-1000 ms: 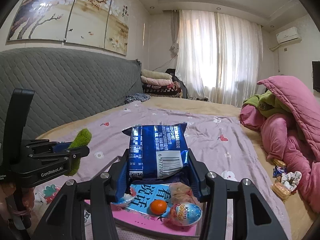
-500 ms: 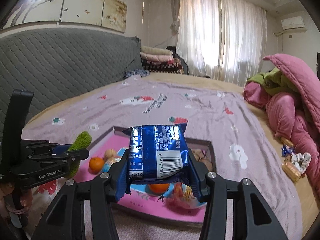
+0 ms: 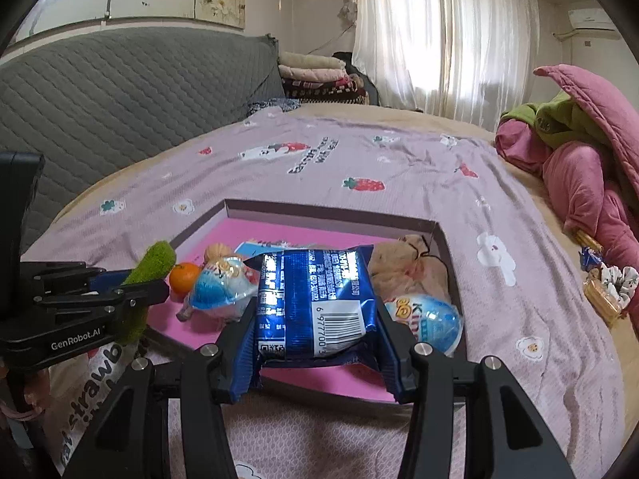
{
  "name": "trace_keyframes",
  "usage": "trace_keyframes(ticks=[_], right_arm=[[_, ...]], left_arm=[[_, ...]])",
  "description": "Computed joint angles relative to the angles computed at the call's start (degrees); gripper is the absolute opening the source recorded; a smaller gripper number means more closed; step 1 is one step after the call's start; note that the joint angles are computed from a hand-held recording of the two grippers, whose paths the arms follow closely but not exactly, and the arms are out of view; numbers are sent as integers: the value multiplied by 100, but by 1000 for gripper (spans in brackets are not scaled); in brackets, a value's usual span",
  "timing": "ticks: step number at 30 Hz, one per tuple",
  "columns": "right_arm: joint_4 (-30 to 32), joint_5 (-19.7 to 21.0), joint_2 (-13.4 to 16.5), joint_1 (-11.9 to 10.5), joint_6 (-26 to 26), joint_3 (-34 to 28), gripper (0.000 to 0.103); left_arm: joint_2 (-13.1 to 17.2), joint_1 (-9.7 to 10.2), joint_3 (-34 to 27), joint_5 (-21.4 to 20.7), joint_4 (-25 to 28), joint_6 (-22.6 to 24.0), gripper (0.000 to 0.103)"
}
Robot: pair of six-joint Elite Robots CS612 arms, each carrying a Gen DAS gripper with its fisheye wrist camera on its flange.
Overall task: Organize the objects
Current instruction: 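Lower the green ring and blue packet into the tray beside the eggs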
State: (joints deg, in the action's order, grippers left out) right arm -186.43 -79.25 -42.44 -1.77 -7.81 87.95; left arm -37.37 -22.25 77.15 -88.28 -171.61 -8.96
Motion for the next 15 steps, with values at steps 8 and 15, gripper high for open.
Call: trace_keyframes(ticks=[8, 15], right_arm=[[239, 8, 54, 19, -36, -71, 51], [477, 37, 124, 31, -25, -193, 51]], left_arm=[[98, 6, -135, -52, 78, -64, 24], [185, 7, -239, -65, 79, -77, 24]])
